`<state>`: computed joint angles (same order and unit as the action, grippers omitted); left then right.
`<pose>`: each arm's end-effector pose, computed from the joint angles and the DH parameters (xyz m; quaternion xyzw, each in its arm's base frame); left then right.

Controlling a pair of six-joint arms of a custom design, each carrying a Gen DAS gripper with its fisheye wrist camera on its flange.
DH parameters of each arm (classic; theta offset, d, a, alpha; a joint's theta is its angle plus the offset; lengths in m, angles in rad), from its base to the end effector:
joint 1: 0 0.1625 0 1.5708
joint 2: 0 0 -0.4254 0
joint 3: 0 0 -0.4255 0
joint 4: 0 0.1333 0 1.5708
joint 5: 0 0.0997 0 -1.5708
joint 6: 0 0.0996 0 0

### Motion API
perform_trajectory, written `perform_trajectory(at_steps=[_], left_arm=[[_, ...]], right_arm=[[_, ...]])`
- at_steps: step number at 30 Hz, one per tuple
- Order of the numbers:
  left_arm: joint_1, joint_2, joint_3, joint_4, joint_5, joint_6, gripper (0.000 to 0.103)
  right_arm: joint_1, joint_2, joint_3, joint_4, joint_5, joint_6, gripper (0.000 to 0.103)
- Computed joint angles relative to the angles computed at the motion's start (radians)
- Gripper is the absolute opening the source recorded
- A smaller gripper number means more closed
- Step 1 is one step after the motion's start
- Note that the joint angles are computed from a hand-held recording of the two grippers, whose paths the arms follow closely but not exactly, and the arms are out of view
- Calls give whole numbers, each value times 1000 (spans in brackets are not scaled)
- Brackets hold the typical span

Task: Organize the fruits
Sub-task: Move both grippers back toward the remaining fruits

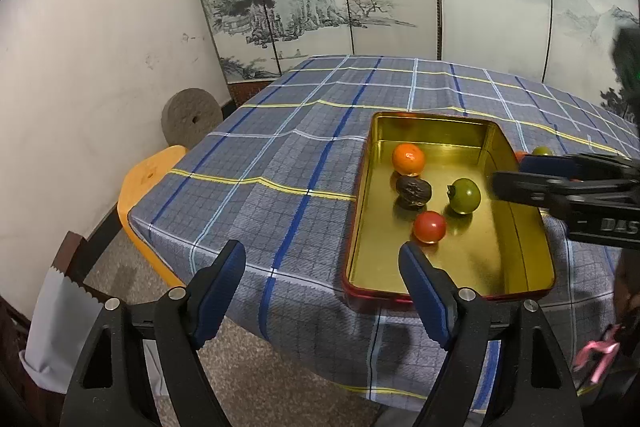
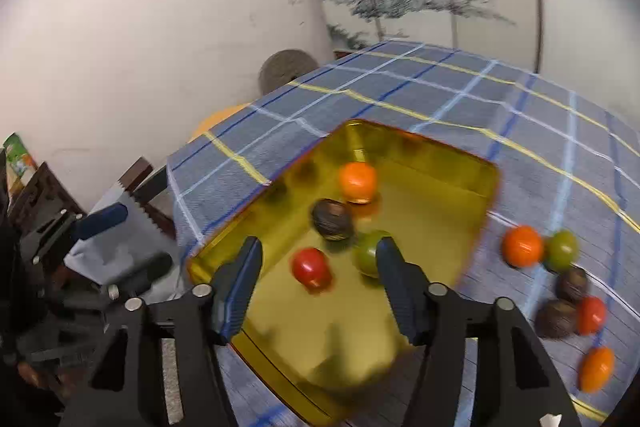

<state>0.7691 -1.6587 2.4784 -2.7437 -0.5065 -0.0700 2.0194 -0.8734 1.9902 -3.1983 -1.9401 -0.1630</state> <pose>-0.1078 -0.4110 0.2644 0.2202 0.8241 -0.3481 0.3889 0.3446 -0.4914 0.0739 0.2421 -0.9210 0.2710 0.1405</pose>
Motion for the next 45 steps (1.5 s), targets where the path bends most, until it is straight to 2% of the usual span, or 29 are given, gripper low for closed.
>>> perform_trajectory(at_steps=[3,6,9,15,18,21,25,28,30,33,38,40,44,45], left_arm=[[-4,2,-2,6,1,1,80],[-10,8,-3,14,3,3,80],[-23,14,-3,24,4,-1,80],[-54,46,-5,37,8,0,80],[-72,71,-11,34,3,15,80],[-89,109,-26,22,-25,52,80],[-92,166,-76,8,-124,126,80],[-73,222,-150,57,-242,167,80],[-64,279,-205,82,-294,193,80],[-47,371,-281,61,-359,298,80],[18,533,-454,122,-489,499,80],[46,599,-538,208,-520,538,76],[87,703,-659,338,-517,582,68],[96,726,-688,371,-516,584,63]], right_arm=[[-18,-48,65,-54,-48,15,62],[-54,-111,140,-101,-74,44,63],[-99,-174,219,-153,-130,73,63],[-188,-297,349,-226,-312,95,64],[-227,-337,391,-275,-405,78,67],[-277,-373,422,-300,-467,66,67],[-352,-435,466,-316,-459,82,67],[-379,-454,483,-345,-430,80,68],[-381,-456,487,-353,-419,72,68],[-394,-468,499,-364,-389,55,73],[-410,-487,518,-386,-334,82,77],[-412,-489,519,-385,-326,84,77],[-409,-489,518,-382,-317,79,80],[-410,-490,519,-382,-314,80,81]])
